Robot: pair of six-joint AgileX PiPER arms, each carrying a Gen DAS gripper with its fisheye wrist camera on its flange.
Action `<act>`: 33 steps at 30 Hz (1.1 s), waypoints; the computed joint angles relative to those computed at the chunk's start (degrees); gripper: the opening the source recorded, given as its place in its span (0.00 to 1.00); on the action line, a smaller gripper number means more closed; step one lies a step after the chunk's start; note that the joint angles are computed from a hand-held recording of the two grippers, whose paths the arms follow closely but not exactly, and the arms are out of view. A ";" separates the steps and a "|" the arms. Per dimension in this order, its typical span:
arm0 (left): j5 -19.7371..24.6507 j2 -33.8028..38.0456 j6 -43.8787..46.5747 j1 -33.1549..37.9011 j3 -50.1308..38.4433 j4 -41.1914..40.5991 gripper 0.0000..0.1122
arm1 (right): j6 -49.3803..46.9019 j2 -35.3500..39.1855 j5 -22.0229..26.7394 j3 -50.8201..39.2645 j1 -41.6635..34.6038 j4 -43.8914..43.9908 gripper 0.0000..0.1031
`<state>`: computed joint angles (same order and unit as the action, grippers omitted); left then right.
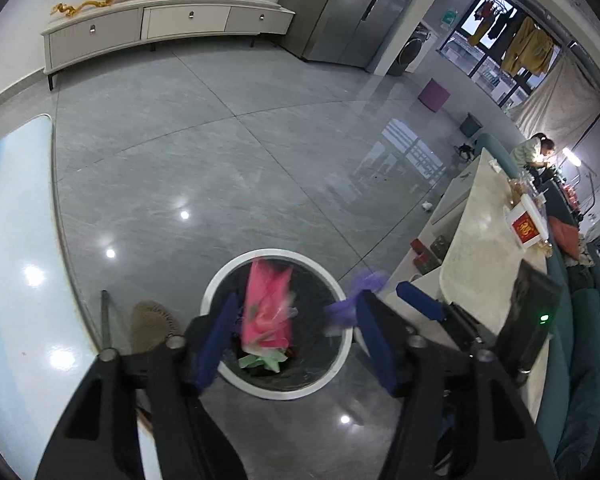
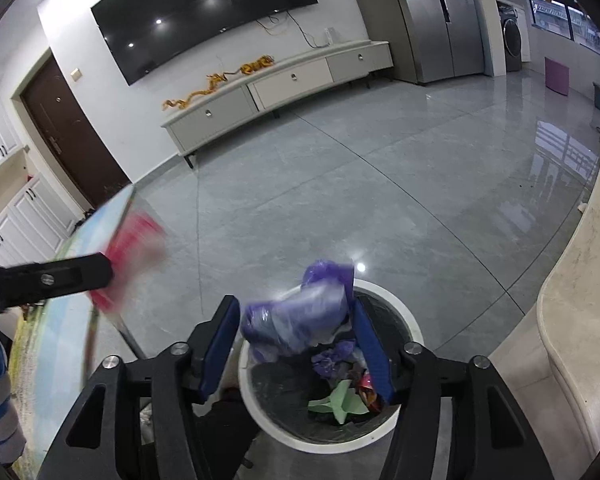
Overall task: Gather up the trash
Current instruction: 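Open both tools to drop the pink wrapper and purple bag into the bin, then move both tools back toward the brown chip bag and red wrapper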
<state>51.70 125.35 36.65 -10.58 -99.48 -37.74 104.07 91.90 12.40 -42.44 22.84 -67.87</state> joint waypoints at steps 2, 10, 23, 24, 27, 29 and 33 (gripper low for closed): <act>0.76 0.16 0.56 0.27 -0.07 -0.62 0.54 | 1.29 0.33 0.63 0.11 0.28 -0.59 0.67; -1.08 -6.46 5.30 3.33 8.11 -1.01 0.54 | 2.93 -1.94 1.73 1.40 0.82 -0.66 0.67; -7.47 -27.68 27.04 19.43 27.97 -10.32 0.54 | -6.94 -9.86 16.09 -4.69 12.53 8.90 0.71; -7.71 -29.05 29.34 21.34 29.05 -11.89 0.54 | -7.57 -10.30 17.97 -5.83 14.11 9.18 0.72; -7.69 -32.78 38.70 29.14 32.22 -17.81 0.54 | -8.90 -10.89 22.03 -8.88 17.98 9.48 0.73; -5.83 -33.36 41.48 33.76 31.87 -18.66 0.54 | -9.80 -10.26 24.36 -11.52 20.35 9.69 0.73; 0.04 -32.27 45.95 45.15 28.82 -20.16 0.54 | -12.27 -8.54 28.97 -17.16 25.22 10.27 0.73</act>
<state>51.74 93.08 82.59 34.56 -70.66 -57.90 91.80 83.35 41.38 -59.60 48.06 -57.60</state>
